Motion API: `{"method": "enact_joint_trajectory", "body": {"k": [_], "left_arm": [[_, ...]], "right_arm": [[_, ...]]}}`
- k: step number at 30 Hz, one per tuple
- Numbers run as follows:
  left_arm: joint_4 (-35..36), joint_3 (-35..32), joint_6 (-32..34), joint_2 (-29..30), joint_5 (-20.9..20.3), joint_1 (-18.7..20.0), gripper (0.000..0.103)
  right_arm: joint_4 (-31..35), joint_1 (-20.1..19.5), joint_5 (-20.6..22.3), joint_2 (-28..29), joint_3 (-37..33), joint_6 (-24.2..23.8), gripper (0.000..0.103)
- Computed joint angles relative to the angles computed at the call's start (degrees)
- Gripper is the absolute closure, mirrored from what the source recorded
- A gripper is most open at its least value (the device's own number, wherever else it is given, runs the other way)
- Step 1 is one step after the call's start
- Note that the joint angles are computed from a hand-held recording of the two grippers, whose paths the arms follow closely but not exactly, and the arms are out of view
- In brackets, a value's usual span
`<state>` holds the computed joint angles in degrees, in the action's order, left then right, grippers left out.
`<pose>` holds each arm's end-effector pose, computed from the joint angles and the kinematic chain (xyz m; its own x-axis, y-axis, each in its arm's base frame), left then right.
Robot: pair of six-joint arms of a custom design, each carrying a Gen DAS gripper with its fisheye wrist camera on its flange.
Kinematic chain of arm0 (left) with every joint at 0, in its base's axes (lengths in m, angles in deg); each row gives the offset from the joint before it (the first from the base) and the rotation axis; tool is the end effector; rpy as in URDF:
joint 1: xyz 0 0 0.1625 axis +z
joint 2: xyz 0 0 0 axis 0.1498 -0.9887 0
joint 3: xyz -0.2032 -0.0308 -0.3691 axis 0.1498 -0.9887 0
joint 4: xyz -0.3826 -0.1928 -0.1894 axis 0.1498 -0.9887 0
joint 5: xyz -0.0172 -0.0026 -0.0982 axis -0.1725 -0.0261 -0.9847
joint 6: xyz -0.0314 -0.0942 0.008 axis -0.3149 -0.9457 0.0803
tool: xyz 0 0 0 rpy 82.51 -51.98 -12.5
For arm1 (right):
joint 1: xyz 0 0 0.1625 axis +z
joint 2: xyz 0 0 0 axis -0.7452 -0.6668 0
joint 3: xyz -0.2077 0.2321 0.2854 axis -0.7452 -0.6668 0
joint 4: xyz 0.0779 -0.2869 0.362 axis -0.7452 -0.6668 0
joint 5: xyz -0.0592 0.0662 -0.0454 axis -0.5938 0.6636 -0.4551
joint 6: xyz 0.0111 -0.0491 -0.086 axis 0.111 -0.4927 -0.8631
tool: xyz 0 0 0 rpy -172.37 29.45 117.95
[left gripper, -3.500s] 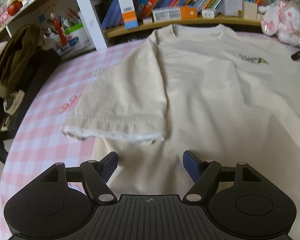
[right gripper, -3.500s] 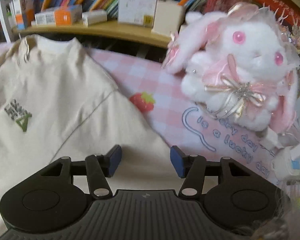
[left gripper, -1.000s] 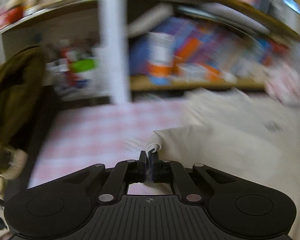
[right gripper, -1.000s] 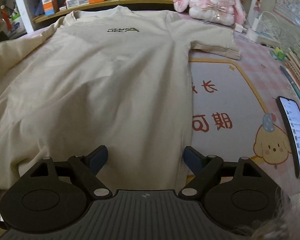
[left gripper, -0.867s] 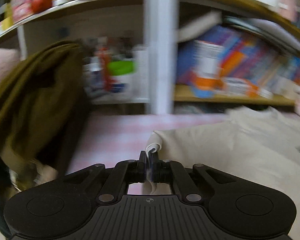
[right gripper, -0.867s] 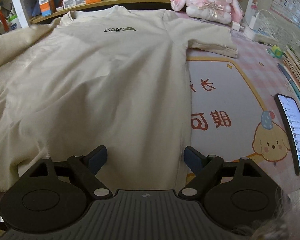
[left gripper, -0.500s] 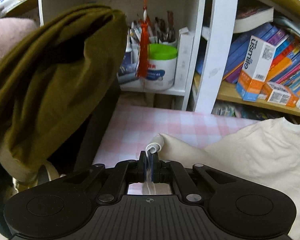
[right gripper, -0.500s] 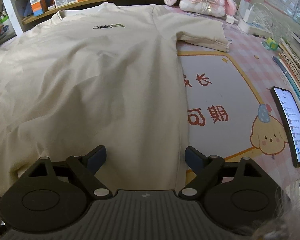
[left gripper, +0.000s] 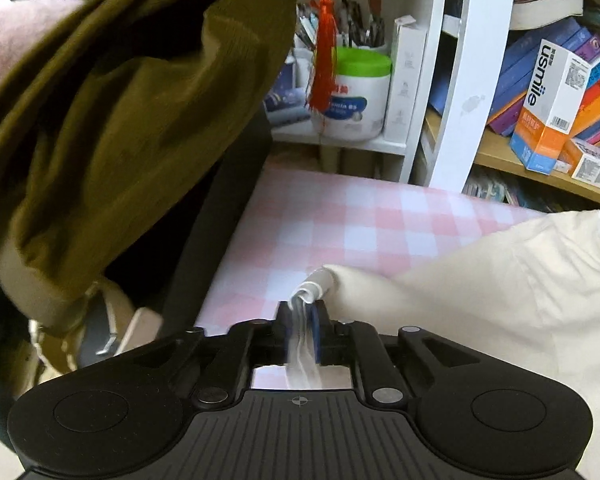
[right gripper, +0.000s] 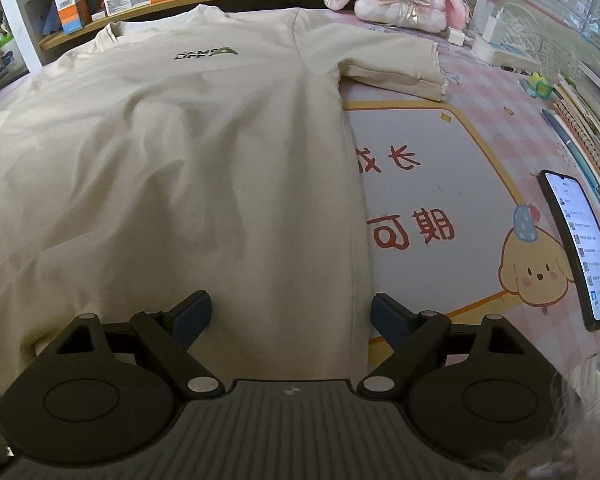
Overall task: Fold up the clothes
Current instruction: 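Pull the sleeve outward with the left tool and release it flat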
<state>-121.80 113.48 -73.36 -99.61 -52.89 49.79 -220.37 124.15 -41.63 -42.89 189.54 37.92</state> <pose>-0.2225 -0.7879 0.1542 -0.6730 -0.2910 -0.6800 0.3279 0.7067 -0.6270 -0.0577 -0.5914 0.4391 -0.7070 -0.0092 0.7071 -0.3695 0.8573 -0.3583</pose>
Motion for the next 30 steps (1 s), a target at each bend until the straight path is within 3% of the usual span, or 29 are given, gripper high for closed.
{"method": "enact_joint_trajectory", "body": {"k": [6,9,14,19,23,26,30], "left_arm": [[-16.33,8.31,10.1,-2.47,0.85,-3.73,0.064],[-18.56,15.15,8.01,-5.46,-1.9,-6.37,0.053],[-12.19,24.87,-3.24,-9.86,-6.83,-10.34,0.047],[-4.07,29.26,-12.27,-12.03,-11.59,-13.09,0.045],[-2.44,31.16,-16.04,-12.7,-12.83,-14.37,0.043],[-0.93,31.72,-18.02,-12.97,-13.06,-14.88,0.043],[-0.79,31.84,-18.84,-12.66,-13.03,-15.24,0.037]], "right_arm": [[-0.55,-0.15,0.5,-0.02,0.2,-0.44,0.017],[-0.79,-0.07,0.47,-0.27,0.52,-1.01,0.019],[-1.71,-1.0,2.03,-1.92,0.91,-0.57,0.02],[-1.08,-2.87,3.01,-3.23,0.59,2.13,0.025],[0.75,-3.88,4.16,-3.38,0.18,3.94,0.037],[0.0,-3.94,4.41,-3.38,0.6,2.73,0.038],[-0.41,-4.1,4.7,-3.44,0.69,1.12,0.053]]}}
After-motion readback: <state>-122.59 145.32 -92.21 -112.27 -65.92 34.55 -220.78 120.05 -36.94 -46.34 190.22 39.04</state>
